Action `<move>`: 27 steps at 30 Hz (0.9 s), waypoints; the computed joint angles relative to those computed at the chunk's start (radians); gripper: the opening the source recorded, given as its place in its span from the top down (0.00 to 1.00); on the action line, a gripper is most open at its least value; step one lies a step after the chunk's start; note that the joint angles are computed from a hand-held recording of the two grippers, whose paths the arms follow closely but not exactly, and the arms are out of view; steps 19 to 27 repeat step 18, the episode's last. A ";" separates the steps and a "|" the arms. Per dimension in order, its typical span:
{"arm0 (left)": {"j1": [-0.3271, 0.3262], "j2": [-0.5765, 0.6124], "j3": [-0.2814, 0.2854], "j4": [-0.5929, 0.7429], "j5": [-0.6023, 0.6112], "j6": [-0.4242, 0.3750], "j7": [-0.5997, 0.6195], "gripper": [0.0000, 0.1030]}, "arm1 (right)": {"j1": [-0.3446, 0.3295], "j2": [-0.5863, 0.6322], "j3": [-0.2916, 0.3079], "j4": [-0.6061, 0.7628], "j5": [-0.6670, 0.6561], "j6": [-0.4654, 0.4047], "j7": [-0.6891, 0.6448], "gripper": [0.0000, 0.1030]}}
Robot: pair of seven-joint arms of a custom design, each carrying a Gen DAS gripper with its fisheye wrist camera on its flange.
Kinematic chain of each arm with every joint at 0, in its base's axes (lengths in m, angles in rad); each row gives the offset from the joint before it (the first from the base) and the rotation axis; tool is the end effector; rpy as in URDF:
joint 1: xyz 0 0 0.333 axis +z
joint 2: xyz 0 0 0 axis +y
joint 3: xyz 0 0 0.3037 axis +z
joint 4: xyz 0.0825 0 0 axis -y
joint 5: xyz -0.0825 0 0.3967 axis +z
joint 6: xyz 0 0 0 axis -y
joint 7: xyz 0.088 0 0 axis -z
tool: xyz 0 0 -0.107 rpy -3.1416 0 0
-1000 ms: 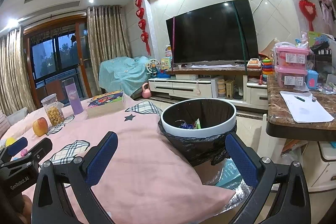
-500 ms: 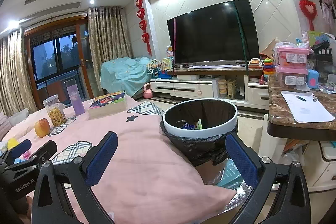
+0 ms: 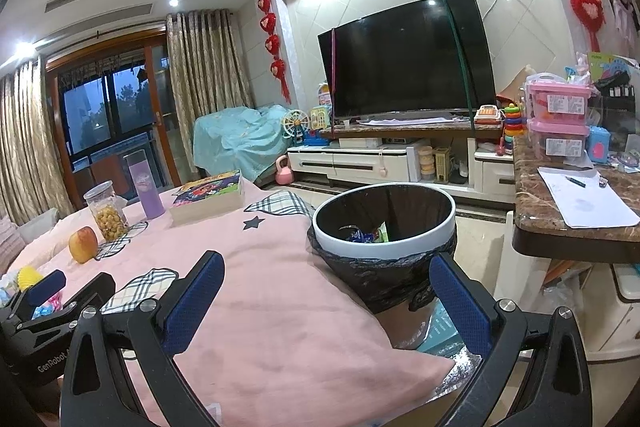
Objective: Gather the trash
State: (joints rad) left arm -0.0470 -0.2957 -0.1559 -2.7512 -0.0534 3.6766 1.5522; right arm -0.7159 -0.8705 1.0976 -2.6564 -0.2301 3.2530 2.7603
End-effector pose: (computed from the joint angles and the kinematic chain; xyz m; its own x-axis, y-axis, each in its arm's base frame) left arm 0.4285 -0.0829 0.4375 -0.1479 -0.9890 0.0059 -0.3417 0.0455 -0.9387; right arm 0.4049 0.2173 0.4501 -0.1928 -0.9701 -0.1474 -0.3266 0.2051 -0.9226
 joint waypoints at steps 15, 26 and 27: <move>-0.011 0.009 0.046 0.011 0.082 -0.017 -0.060 0.00 | -0.005 0.067 -0.011 0.014 0.000 0.009 -0.027 0.00; -0.010 0.012 0.058 0.016 0.104 -0.029 -0.078 0.00 | -0.016 0.085 -0.004 0.027 0.001 0.012 -0.038 0.00; -0.010 0.012 0.058 0.016 0.104 -0.029 -0.078 0.00 | -0.016 0.085 -0.004 0.027 0.001 0.012 -0.038 0.00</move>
